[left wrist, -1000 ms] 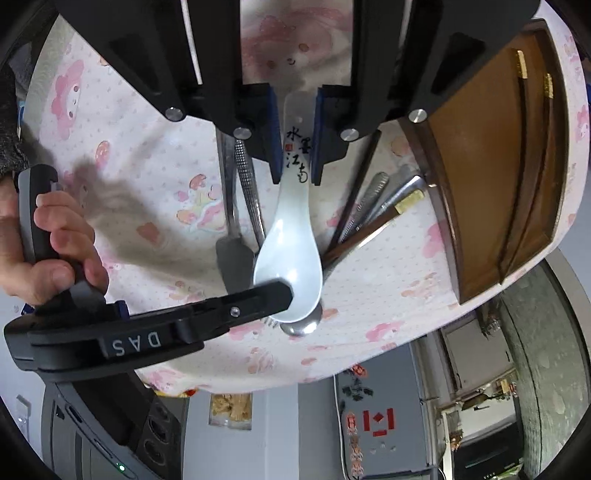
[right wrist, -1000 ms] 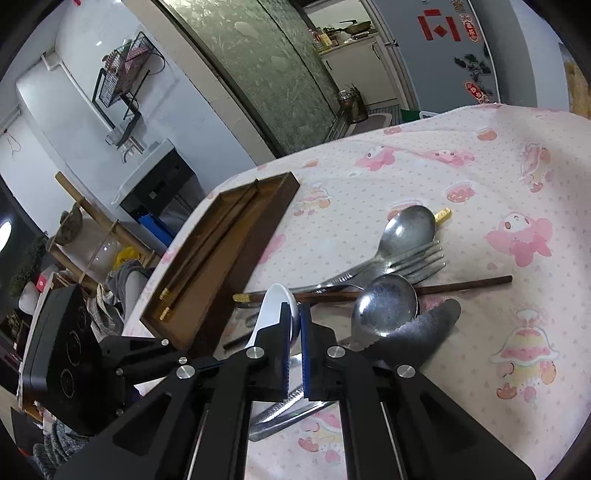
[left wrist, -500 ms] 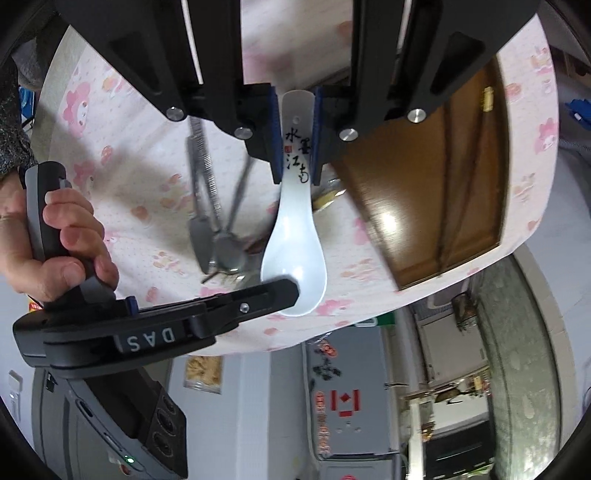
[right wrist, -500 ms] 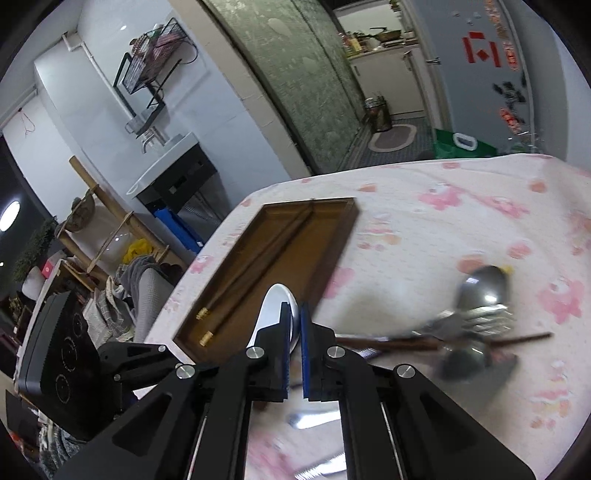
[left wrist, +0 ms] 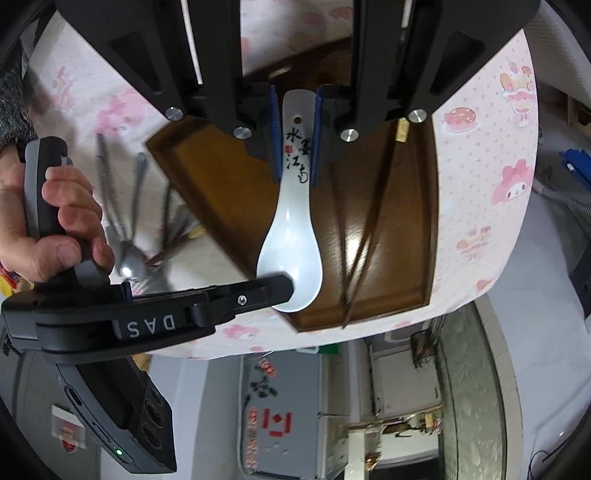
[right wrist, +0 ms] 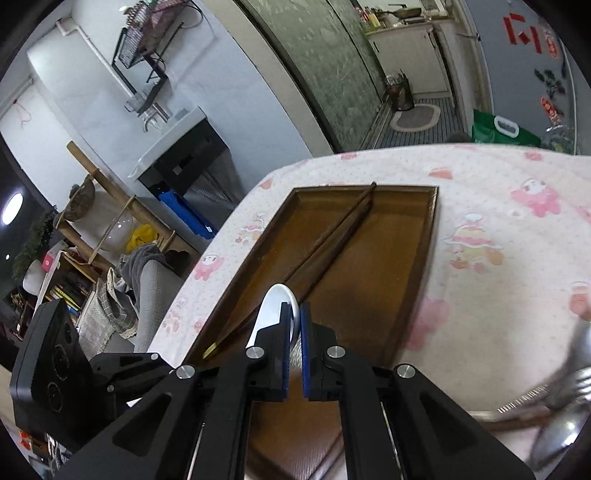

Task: Organize utensils
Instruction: 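Lift the white spoon with the right tool and lower it into the tray, then open the right tool to release the spoon and move back to the pile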

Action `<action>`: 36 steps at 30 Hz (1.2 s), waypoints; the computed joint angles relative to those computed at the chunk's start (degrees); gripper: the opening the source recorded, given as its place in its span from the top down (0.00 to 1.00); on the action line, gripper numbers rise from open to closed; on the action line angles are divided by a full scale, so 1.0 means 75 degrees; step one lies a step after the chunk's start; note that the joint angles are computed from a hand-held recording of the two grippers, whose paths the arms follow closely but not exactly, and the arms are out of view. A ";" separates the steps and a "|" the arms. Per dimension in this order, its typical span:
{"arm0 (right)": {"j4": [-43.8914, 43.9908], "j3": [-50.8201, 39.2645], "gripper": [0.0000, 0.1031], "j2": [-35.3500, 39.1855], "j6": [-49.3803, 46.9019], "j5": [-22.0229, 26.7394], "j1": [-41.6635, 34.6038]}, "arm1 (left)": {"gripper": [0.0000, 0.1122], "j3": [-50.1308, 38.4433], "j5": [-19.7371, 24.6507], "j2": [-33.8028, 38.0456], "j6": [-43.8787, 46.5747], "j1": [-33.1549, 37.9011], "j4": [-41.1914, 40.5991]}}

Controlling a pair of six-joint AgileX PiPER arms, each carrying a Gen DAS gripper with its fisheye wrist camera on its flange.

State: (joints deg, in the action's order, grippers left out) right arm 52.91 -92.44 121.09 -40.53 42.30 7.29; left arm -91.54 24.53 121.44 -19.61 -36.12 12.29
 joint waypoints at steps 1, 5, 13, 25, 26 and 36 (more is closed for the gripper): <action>-0.0072 -0.0165 0.95 0.0156 0.0129 0.0022 0.0034 | 0.85 -0.0058 0.0052 0.0058 -0.0057 0.0013 0.0092; -0.0404 -0.0616 0.95 0.0566 0.0524 0.0021 0.0132 | 0.85 -0.0167 0.0045 0.0224 0.0047 0.0110 0.0004; -0.0725 -0.0732 0.62 0.0734 0.0836 -0.0013 0.0210 | 0.80 0.0035 -0.0152 0.0156 -0.0777 0.0100 0.0752; 0.0573 0.2044 0.28 -0.1640 -0.1365 -0.0306 -0.1468 | 0.25 0.1121 -0.0895 -0.0872 -0.3195 -0.0702 0.2929; 0.0614 0.2223 0.28 -0.1775 -0.1476 -0.0289 -0.1687 | 0.22 0.1131 -0.1021 -0.0886 -0.2910 -0.0803 0.2627; 0.1317 0.3468 0.28 -0.2333 -0.2887 0.0380 -0.3988 | 0.21 -0.0208 -0.0910 0.0111 -0.0817 -0.1759 0.0573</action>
